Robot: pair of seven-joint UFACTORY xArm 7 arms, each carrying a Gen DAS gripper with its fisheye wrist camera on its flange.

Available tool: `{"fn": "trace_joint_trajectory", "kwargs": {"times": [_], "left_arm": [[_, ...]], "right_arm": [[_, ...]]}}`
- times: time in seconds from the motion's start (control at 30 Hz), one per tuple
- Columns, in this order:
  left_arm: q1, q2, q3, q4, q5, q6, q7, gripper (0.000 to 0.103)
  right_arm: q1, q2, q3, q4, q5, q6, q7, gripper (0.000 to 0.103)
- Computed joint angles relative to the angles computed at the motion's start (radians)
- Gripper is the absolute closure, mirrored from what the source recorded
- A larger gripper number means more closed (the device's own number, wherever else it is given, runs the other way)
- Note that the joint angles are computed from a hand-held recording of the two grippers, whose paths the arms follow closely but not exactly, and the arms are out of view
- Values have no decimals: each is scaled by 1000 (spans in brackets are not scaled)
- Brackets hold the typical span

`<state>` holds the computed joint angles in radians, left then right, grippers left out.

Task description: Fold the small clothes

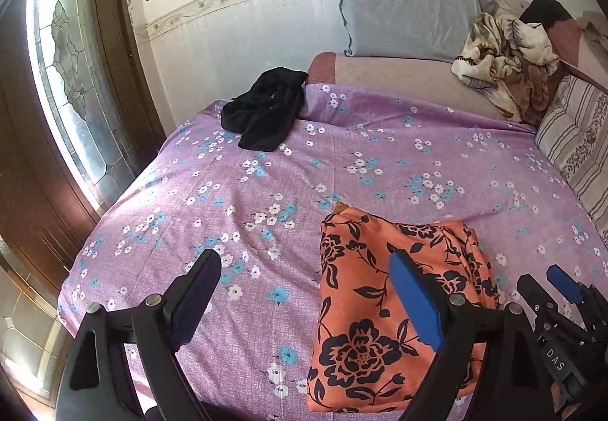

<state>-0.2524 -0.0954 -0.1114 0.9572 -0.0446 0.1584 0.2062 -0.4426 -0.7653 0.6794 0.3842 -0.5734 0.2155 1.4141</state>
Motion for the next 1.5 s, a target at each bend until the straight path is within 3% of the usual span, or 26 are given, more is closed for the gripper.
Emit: {"fn": "trace_joint_trajectory", "kwargs": {"times": [0.17,0.4,0.67,1.1,1.5], "left_arm": [[24,8,-15,15,84,19,-98,13],[-16,-6,14,3,-39,4,10,13],[15,2,-1,-1,21,-21,-49,13],[32,17,5,0,33,-4,-71,13],[6,4,18,-14,-56,-4,29,13]], "right_arm": [[-6,3,-2,-3,0,5,10,41],[0,-4,5,3,-15,35,21,41],[2,21,23,27,-61,63,48,41],[29,67,22,60,-161,108,106,41],[94,109,-27,82,-280,158,189,41]]}}
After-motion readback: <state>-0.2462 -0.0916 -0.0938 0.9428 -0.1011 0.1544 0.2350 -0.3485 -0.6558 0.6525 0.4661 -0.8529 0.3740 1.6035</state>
